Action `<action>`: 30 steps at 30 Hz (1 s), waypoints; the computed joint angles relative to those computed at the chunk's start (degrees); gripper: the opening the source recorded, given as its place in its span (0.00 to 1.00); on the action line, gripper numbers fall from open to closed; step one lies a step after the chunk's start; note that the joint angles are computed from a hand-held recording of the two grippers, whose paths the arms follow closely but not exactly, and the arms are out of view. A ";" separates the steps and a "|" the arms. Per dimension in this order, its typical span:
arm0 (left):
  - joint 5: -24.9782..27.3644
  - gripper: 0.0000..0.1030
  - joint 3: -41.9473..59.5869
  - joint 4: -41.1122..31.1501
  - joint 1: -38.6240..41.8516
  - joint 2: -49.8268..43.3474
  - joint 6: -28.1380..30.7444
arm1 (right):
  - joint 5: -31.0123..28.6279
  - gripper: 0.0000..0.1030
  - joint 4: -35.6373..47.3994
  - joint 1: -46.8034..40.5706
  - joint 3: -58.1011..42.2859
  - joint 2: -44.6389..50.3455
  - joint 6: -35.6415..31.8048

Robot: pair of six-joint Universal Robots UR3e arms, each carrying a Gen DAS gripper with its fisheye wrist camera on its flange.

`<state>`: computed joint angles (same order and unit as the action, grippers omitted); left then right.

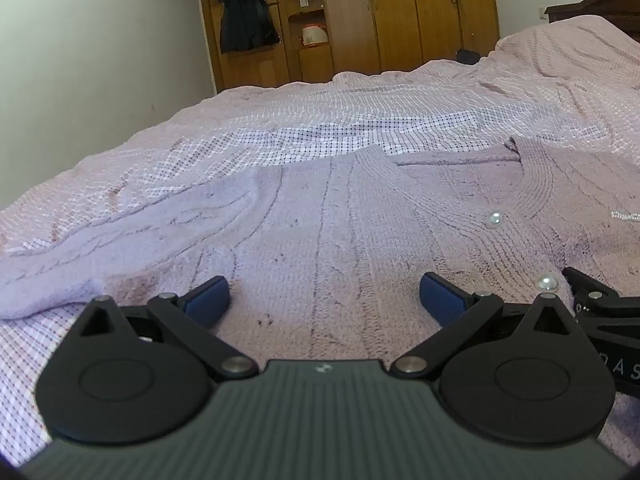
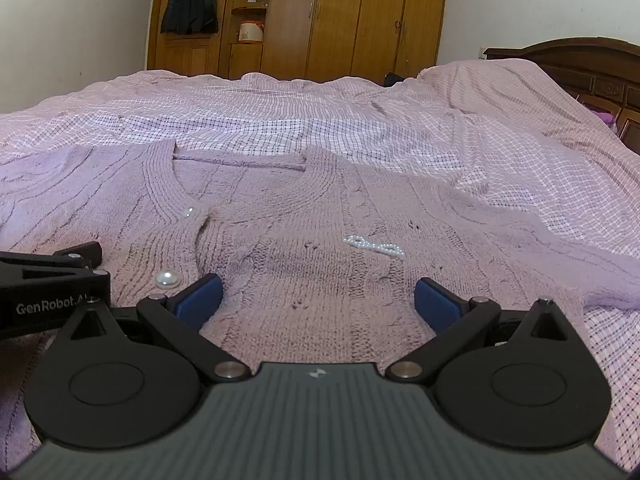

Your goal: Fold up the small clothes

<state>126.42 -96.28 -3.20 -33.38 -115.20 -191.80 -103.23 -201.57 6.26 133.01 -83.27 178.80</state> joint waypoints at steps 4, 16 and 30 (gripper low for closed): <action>-0.10 1.00 0.88 -2.41 -0.19 0.16 -2.19 | -0.14 1.00 -0.47 0.05 -0.03 0.29 -0.05; -2.85 1.00 -1.20 -2.01 1.07 1.91 -3.75 | -1.14 1.00 -0.47 0.67 -0.22 0.44 -0.70; -2.67 1.00 -1.76 -1.45 1.12 2.24 -3.53 | -0.98 1.00 -0.63 0.52 -0.19 0.55 -0.78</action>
<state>123.75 -98.03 -4.64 -32.26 -112.96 -195.33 -104.21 -202.20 6.78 132.82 -82.73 178.02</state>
